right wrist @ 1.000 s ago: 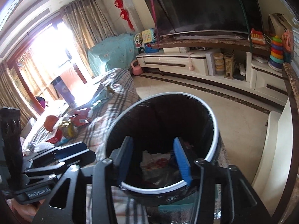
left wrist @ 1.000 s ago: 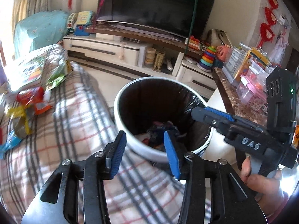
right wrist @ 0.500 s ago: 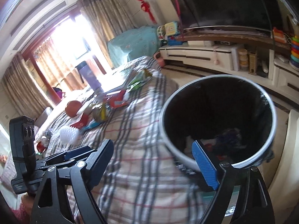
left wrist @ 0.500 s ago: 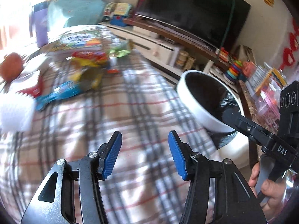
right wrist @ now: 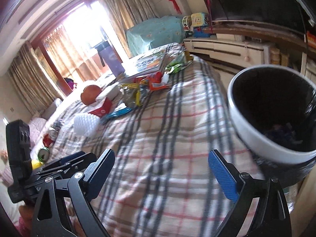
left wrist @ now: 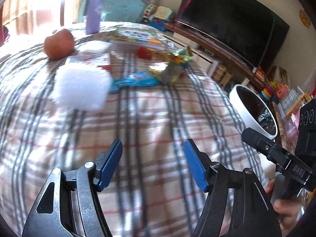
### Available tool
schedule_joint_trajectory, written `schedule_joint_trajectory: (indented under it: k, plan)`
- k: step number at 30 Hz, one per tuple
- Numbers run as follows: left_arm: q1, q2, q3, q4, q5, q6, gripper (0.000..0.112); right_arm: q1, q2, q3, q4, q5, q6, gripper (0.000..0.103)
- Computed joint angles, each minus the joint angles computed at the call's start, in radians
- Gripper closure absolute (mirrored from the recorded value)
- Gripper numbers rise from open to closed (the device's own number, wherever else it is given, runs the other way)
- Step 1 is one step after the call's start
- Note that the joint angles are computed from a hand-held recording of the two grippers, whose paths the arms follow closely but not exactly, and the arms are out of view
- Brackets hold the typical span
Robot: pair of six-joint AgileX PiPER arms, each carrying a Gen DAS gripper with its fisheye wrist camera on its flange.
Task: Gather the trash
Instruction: 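Move both open tools back over the trash on the bed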
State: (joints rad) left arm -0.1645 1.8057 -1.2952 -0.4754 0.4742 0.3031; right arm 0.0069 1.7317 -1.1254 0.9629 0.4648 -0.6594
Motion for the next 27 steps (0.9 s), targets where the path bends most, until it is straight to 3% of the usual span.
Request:
schedule_joint_trajectory:
  k: [4,13,18,27]
  plan:
    - [0.051,-0.025,0.045,-0.029,-0.02,0.026,0.039,0.022,0.004,0.007,0.065,-0.017,-0.041,0.006]
    - [0.127,-0.028,0.079,-0.061,-0.014,0.05,0.038,0.094,0.05,-0.035,0.036,-0.059,0.008,0.007]
    - [0.145,-0.013,0.058,-0.052,-0.002,0.04,0.037,0.129,0.098,-0.101,-0.112,-0.061,0.157,0.007]
    - [0.167,0.057,-0.073,0.003,0.042,-0.036,0.033,0.145,0.194,-0.261,-0.25,-0.024,0.293,0.007]
